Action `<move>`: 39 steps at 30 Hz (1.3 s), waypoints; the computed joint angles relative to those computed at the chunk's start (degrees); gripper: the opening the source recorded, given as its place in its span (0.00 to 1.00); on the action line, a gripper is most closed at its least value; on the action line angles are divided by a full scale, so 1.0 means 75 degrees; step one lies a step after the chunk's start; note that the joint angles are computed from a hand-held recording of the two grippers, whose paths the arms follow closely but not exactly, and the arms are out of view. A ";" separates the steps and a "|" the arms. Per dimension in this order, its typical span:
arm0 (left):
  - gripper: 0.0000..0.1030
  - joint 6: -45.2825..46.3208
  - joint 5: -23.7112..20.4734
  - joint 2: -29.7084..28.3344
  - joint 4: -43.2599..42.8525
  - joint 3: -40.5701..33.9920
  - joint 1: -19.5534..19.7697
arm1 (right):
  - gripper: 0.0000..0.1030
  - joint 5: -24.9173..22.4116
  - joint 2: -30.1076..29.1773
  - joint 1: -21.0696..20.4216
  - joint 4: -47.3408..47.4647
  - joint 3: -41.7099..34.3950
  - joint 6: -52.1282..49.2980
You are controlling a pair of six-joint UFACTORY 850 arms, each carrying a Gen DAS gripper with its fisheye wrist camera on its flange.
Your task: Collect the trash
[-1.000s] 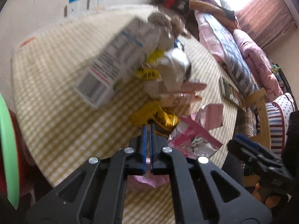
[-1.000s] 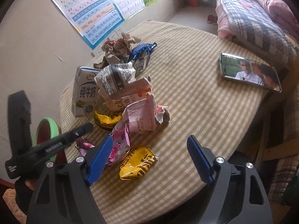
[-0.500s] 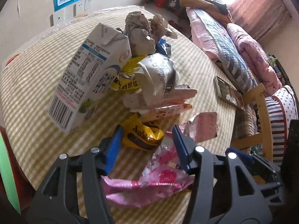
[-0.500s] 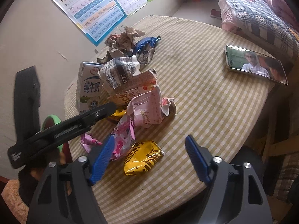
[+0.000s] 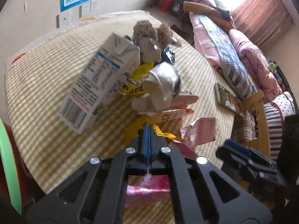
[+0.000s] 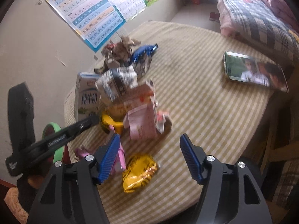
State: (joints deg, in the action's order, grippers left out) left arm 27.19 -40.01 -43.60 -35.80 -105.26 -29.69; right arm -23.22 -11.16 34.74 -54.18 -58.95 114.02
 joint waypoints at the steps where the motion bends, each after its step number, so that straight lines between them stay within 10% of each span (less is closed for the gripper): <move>1: 0.00 0.0039 0.0099 0.0106 -0.0057 0.0115 0.0031 | 0.61 0.0002 -0.0019 -0.0043 -0.0117 -0.0037 0.0008; 9: 0.01 0.0184 0.0318 0.0497 -0.0443 0.0509 0.0216 | 0.23 0.0736 -0.0436 -0.0502 0.0262 -0.0258 -0.0617; 12: 0.17 0.0218 0.0236 0.0479 -0.0501 0.0478 0.0186 | 0.10 0.0956 -0.0523 -0.0567 0.0944 -0.0236 -0.1238; 24: 0.55 0.2329 -0.0447 0.0820 -0.0690 0.0979 0.0023 | 0.10 0.0834 0.0075 -0.0355 -0.0158 0.0390 0.0145; 37: 0.61 0.2683 -0.0518 0.0789 0.0516 0.1461 -0.0180 | 0.10 0.0893 0.0123 -0.0321 -0.0038 0.0419 0.0147; 39: 0.50 0.2686 -0.0442 0.0787 0.0558 0.1461 -0.0229 | 0.10 0.0877 0.0110 -0.0299 0.0009 0.0381 0.0098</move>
